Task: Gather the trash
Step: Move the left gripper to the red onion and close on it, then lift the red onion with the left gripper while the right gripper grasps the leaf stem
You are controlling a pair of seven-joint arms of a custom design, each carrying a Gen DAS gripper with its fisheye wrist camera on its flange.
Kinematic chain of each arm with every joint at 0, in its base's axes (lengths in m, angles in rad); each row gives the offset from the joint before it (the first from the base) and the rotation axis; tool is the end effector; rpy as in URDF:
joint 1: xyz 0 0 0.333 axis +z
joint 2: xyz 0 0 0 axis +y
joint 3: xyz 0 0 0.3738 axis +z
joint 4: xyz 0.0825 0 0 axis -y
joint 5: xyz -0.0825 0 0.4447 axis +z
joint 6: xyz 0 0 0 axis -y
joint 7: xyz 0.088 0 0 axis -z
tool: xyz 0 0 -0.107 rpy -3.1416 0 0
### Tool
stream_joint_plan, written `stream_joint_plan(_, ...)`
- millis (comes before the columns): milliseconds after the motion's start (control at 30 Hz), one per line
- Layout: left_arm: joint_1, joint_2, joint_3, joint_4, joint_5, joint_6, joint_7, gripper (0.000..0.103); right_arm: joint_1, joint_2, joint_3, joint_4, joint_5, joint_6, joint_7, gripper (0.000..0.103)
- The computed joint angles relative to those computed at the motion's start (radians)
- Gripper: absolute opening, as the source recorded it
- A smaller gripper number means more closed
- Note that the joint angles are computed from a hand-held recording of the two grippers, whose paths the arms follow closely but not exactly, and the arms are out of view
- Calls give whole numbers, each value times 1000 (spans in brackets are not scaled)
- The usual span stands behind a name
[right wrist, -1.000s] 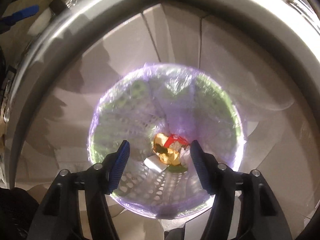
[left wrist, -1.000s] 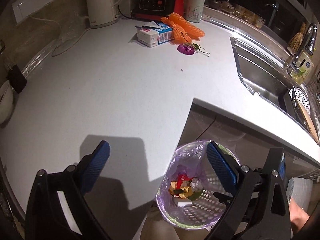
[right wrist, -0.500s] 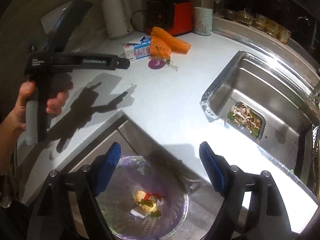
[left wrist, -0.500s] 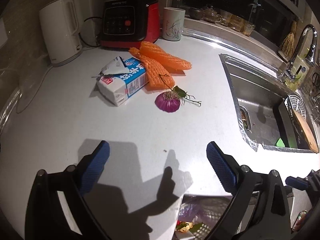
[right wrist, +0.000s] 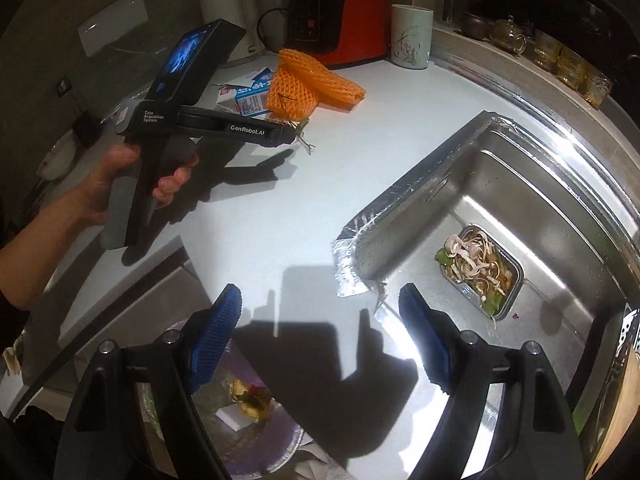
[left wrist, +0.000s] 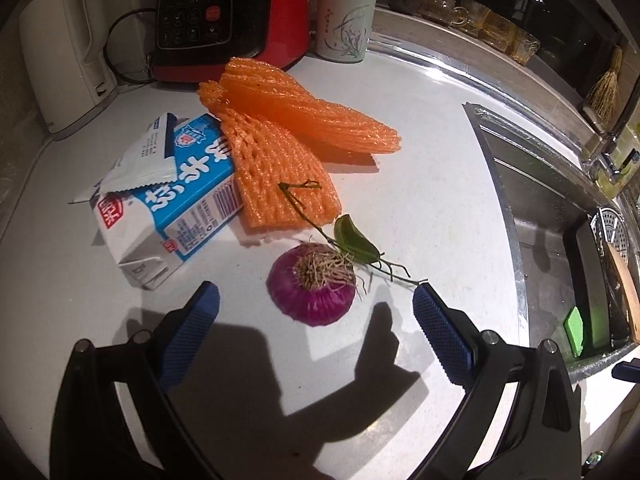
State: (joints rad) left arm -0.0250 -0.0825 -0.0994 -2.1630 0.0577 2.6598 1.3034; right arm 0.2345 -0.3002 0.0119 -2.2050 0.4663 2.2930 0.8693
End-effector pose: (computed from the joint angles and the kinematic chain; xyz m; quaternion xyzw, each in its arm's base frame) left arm 0.6070 -0.0789 0.5257 -0.7098 0.6436 -0.2237 0.1786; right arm 0.5194 0.1415 0.5831 -0.8734 0.4034 -0.0547 0.2673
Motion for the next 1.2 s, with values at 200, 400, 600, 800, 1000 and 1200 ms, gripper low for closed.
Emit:
stream_joint_plan(200, 2, 35, -6, 24, -2, -1, -42, 85, -13, 77, -26, 71, 41, -29, -64, 81)
stream_joint_plan(400, 0, 28, -5, 19, -14, 0, -3, 80, -30, 115, -24, 107, 60, -47, -93, 81)
stream_joint_plan(600, 5, 20, 0, 4, 1, 14, 46, 73, -37, 129, -15, 115, 55, -57, -95, 81)
stream_joint_plan(800, 5, 17, 2, 2, 2, 18, 111, 48, -41, 128, -11, 107, 43, -62, -84, 81)
stream_joint_plan(1000, 4, 14, 1, 4, -16, 6, 156, 45, -39, 122, -9, 100, 42, -55, -72, 81)
stream_joint_plan(1200, 0, -42, 4, -36, -16, 12, 140, 45, -24, 155, -2, 141, 61, -30, -107, 81)
